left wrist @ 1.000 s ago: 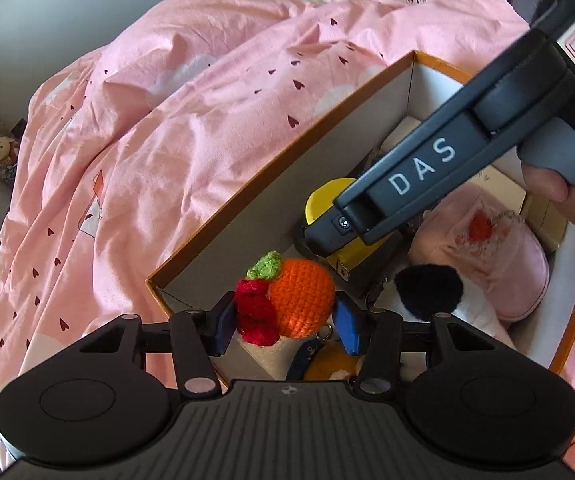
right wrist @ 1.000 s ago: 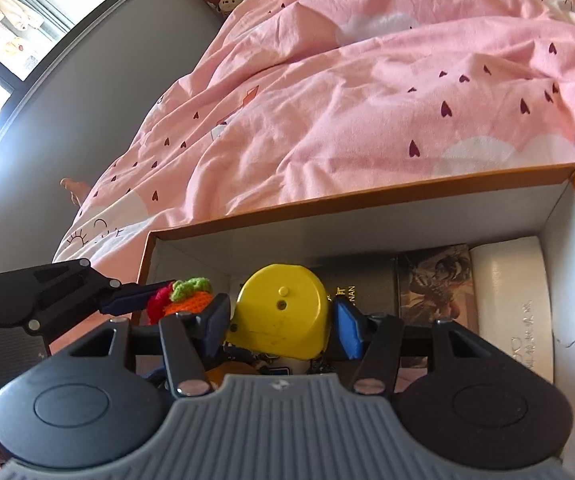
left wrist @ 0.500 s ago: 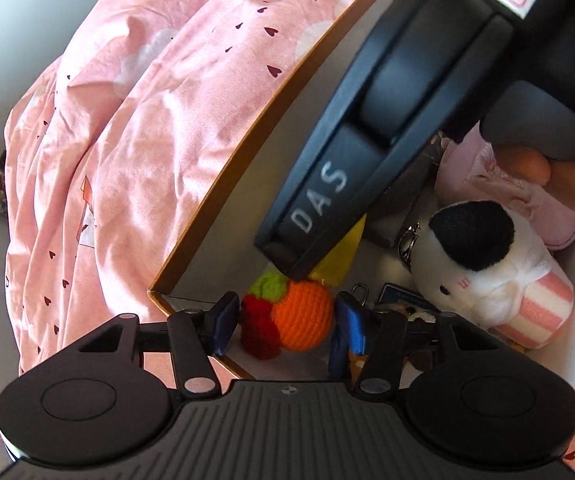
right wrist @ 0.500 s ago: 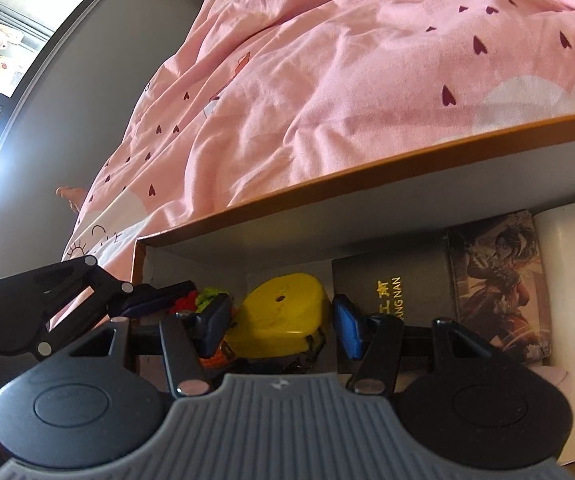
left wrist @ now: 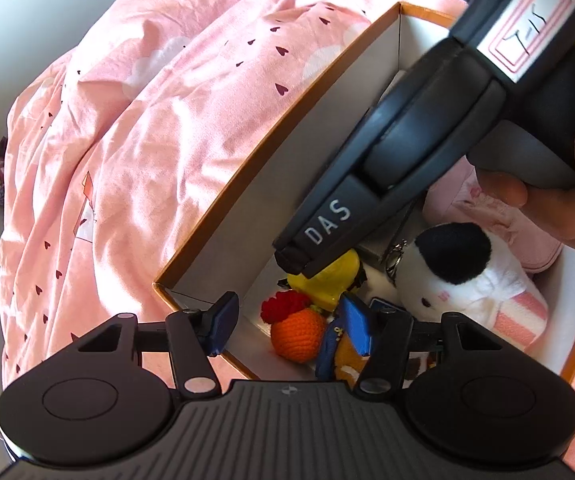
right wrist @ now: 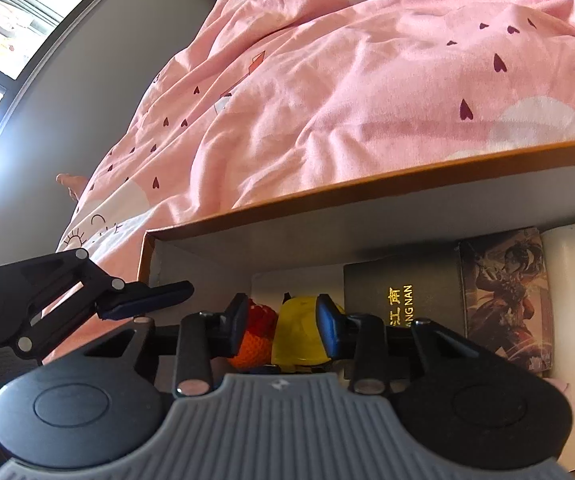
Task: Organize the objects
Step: 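Lower the orange and tape measure into the box and open both tools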
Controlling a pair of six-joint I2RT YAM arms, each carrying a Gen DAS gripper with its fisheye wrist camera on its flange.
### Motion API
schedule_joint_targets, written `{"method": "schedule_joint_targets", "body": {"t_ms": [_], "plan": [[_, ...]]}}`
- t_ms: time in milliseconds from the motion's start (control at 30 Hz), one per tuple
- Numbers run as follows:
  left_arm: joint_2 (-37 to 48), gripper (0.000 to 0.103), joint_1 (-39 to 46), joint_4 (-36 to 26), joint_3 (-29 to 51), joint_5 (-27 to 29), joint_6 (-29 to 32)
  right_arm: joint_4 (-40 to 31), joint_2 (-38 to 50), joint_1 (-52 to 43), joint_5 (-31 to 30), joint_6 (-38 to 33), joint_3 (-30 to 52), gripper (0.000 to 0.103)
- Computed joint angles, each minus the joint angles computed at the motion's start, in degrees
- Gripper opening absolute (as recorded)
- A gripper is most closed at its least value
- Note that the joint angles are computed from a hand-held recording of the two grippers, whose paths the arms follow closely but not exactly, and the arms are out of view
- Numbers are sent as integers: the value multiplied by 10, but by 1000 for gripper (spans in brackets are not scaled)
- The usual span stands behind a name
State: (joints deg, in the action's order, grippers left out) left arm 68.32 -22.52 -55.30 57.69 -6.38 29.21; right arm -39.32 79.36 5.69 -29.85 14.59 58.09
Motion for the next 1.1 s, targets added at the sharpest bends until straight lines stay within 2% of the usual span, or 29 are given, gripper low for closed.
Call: {"method": "schedule_joint_targets", "body": {"t_ms": [167,233,300,467,667,867,1100], "plan": [[-26,68,-3,-38,14,6,8,-28,-20,4,26,-43,8,40],[-39,68,-8,-55,21,1,15,-42,-12,12,38,-54,15,31],[-52,68,-11,-71,27,-4,19,-52,2,15,41,-60,18,15],[-72,68,-1,-89,28,1,24,-50,19,45,58,-86,13,12],[-84,68,18,-98,32,13,31,-51,29,64,98,-82,8,12],[-72,68,-30,-83,38,-7,-21,-79,-42,76,129,-99,4,12],[-121,68,-76,-106,54,-22,-76,-137,-167,94,175,-135,9,16]]}}
